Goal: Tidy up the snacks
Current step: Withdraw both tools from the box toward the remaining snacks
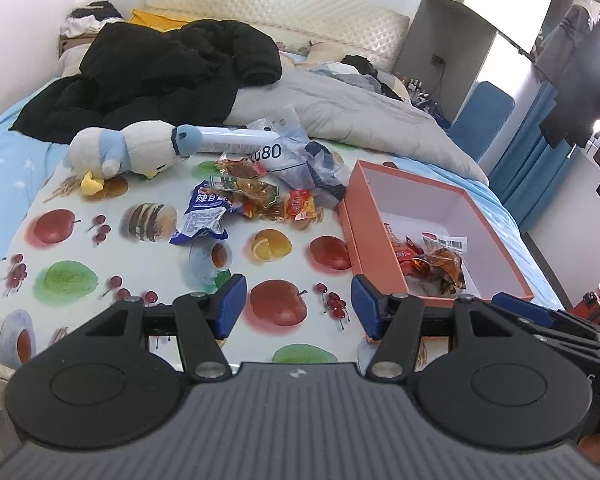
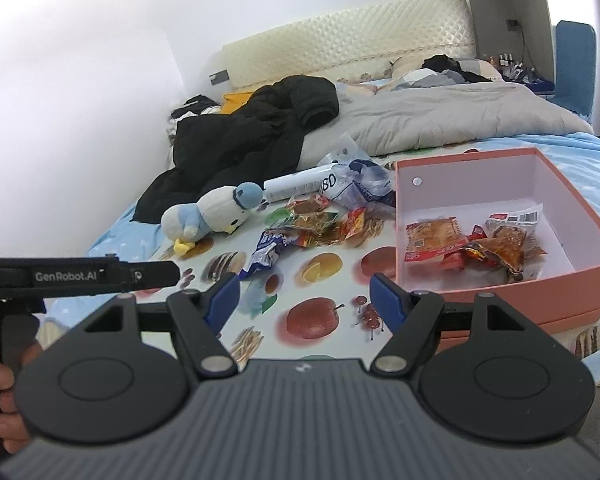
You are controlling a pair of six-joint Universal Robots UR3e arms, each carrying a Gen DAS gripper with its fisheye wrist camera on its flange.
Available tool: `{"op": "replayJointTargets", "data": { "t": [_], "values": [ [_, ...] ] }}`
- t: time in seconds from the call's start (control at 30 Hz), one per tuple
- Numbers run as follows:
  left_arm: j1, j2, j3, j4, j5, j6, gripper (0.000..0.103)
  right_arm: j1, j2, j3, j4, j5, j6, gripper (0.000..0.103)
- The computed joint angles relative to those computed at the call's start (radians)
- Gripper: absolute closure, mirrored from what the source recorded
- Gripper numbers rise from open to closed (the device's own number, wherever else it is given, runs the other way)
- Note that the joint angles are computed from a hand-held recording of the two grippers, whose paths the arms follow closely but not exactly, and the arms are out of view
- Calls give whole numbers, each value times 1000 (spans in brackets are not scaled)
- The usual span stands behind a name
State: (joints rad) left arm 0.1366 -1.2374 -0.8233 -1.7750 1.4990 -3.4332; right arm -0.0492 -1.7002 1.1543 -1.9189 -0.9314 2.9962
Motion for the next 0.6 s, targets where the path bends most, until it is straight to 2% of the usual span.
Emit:
{"op": "replayJointTargets", "data": {
  "t": [0.43, 0.6],
  "values": [
    [198, -46, -81, 25, -141, 120, 38, 110, 195, -149, -34, -107, 52, 29],
    [255, -89, -136, 93, -159, 158, 32, 165, 337, -281, -42, -148, 81, 30]
  ]
}}
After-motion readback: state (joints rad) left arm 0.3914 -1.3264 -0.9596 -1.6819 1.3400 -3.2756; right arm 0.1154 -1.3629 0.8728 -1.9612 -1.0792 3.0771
